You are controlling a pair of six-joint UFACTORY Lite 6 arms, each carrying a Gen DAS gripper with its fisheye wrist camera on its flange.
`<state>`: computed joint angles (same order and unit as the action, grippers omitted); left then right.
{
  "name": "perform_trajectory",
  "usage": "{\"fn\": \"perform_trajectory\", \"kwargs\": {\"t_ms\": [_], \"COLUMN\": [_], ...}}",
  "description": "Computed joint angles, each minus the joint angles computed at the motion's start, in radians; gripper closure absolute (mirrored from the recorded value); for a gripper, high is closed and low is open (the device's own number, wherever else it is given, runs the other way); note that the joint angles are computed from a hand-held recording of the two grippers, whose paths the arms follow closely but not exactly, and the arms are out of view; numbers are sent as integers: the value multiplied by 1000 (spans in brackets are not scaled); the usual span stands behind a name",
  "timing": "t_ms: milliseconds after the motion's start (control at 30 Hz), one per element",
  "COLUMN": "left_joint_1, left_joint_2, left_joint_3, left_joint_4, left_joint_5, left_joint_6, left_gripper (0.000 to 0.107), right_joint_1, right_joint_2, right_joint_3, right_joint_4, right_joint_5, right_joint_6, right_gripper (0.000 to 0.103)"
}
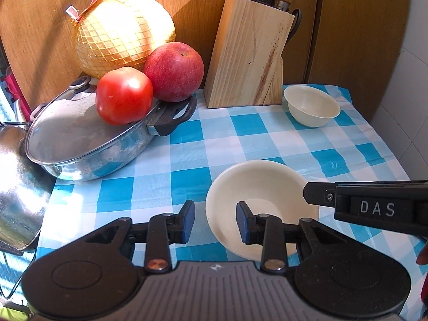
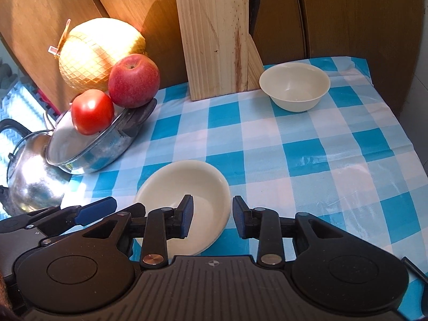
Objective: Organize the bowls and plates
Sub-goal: 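Move the right gripper to the rim of the last small cream bowl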
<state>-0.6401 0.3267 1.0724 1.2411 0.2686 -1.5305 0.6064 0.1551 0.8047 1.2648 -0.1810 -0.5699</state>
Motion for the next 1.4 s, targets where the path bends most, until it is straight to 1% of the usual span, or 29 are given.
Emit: {"fn": "perform_trajectory", "kwargs": {"t_ms": [200, 433, 533, 667, 700, 733, 800, 833, 933, 1167, 1267, 1300, 1400], "left_joint_1": [-1, -43, -60, -64, -66, -67, -72, -75, -83, -101, -106, -109, -111], "left_joint_2": [11, 72, 110, 180, 199, 213, 247, 262, 309, 406, 451, 472, 536], "left_joint_3": [28, 139, 192, 288, 316, 337, 379, 398, 454, 585, 655, 686, 775], "left_joint_4": [-60, -176, -223, -388, -421, -436, -438, -442, -452, -454, -457, -450, -458], "left_joint_5": [-10, -3, 2, 7, 13, 19, 34, 41, 66, 118, 142, 156, 184], "left_joint_6": [47, 141, 186, 332, 363, 376, 371, 373, 389, 427, 448, 450, 480], "left_gripper": [78, 79, 77, 73, 72, 70, 65, 64, 63, 62, 61, 59, 56], "right_joint_1": [-34, -146, -223, -307, -327, -344, -365, -377, -396, -435, -454, -457, -460], "right_joint_2": [-43, -121, -147, -149, -142, -136, -129, -122, -100, -21, 8, 16, 65], "right_joint_3": [-38, -104, -133, -153, -153, -154, -151, -148, -137, -83, -59, -52, -7], "right_joint_4": [-47, -193, -350, -502, -577, -645, -715, -749, -801, -915, -1002, -1003, -904], "right_joint_5": [-5, -3, 9, 17, 18, 18, 19, 13, -2, -22, -32, -34, -42], "right_joint_6": [39, 171, 320, 446, 514, 575, 633, 660, 697, 795, 876, 872, 749], "right_gripper": [62, 61, 59, 59, 59, 58, 58, 57, 54, 53, 52, 52, 52]}}
